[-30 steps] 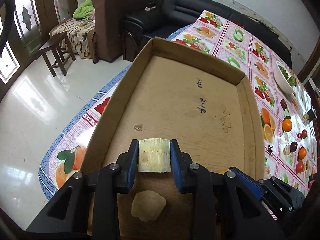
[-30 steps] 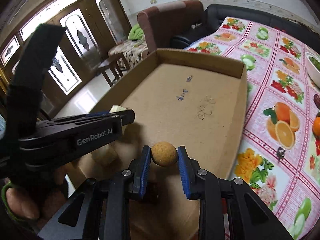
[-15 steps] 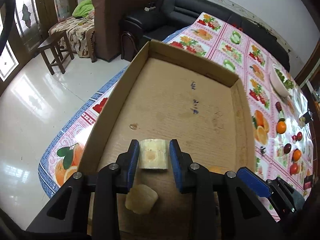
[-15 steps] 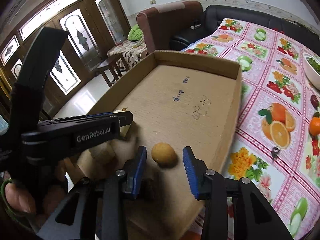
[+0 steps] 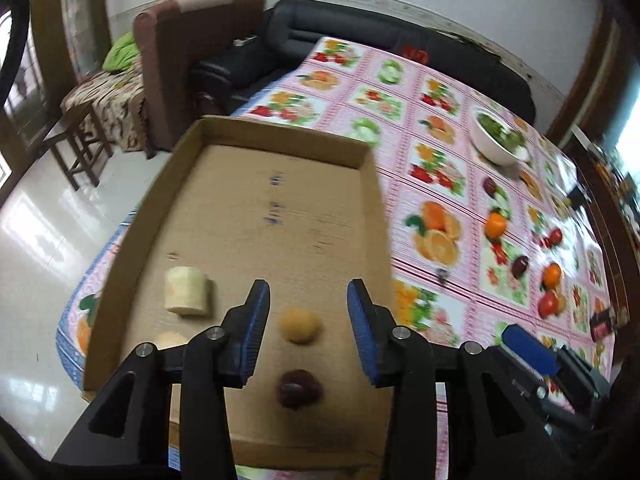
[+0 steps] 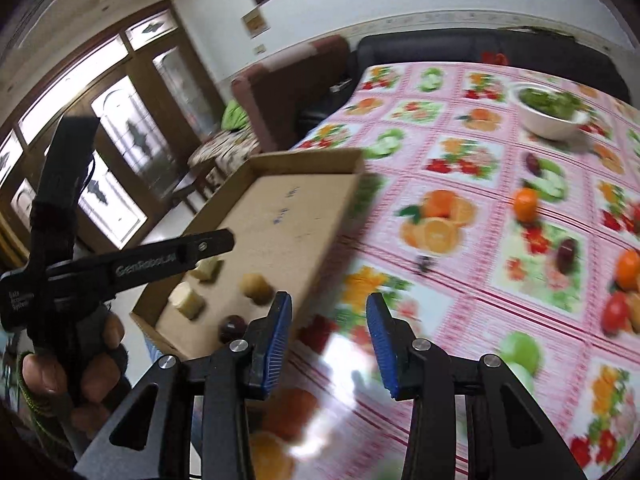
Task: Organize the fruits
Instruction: 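Carry the cube and kiwi into the cardboard tray and open both tools, then move both tools back over the table toward the orange and tomato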
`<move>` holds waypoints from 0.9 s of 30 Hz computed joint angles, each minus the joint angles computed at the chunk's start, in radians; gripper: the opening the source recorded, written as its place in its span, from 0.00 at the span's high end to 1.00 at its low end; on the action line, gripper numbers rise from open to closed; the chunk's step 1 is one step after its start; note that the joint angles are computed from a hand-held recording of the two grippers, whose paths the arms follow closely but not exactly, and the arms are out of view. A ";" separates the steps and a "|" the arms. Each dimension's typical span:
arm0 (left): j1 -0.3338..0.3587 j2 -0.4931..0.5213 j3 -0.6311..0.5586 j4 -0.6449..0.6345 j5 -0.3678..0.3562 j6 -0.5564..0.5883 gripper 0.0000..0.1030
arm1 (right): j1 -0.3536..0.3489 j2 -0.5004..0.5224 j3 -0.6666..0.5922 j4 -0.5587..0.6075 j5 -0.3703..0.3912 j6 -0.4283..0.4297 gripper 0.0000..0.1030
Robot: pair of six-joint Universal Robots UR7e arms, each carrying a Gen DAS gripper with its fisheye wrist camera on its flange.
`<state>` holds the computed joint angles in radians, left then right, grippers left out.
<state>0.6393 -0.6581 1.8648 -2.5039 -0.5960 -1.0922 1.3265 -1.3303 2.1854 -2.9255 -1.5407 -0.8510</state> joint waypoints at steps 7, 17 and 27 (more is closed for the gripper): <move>-0.027 0.084 -0.087 -0.023 -0.053 0.097 0.63 | -0.116 -0.086 -0.011 -0.007 0.036 0.044 0.58; -0.057 0.195 -0.211 -0.028 -0.123 0.204 0.63 | -0.285 -0.189 -0.048 -0.031 0.090 0.120 0.58; -0.061 0.274 -0.312 -0.017 -0.183 0.269 0.63 | -0.367 -0.215 -0.070 -0.040 0.112 0.147 0.58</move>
